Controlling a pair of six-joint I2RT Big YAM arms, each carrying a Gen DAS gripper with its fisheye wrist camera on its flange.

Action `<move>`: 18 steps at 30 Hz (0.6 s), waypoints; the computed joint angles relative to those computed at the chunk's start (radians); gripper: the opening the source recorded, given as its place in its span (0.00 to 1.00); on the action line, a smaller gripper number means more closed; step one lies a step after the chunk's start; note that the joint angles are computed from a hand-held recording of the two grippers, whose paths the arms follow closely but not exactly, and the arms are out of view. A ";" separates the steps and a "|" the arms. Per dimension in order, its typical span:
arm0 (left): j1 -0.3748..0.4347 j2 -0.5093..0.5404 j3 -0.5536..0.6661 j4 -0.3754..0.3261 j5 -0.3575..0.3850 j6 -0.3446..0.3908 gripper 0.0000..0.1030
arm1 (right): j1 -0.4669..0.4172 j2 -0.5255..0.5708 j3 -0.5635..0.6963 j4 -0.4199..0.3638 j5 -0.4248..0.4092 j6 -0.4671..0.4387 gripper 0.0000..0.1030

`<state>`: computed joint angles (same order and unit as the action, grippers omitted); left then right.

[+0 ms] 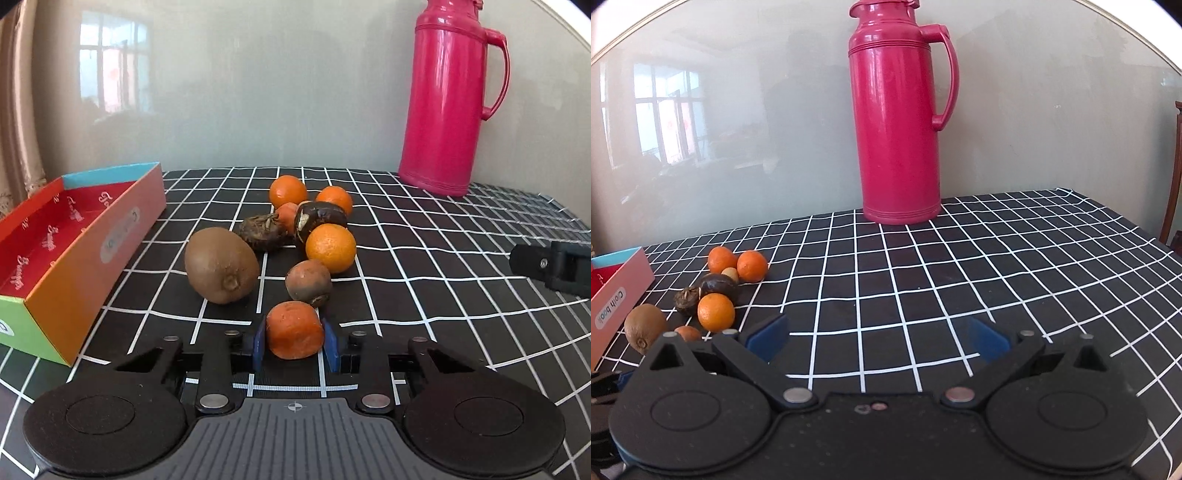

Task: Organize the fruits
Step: 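Carry the small orange fruit into the red box and open the left tool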

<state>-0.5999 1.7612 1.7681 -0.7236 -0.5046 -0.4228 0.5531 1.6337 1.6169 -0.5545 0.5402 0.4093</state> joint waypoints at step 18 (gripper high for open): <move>0.103 -0.242 -0.263 0.224 -0.113 0.125 0.32 | 0.066 0.072 0.088 -0.033 0.023 -0.053 1.00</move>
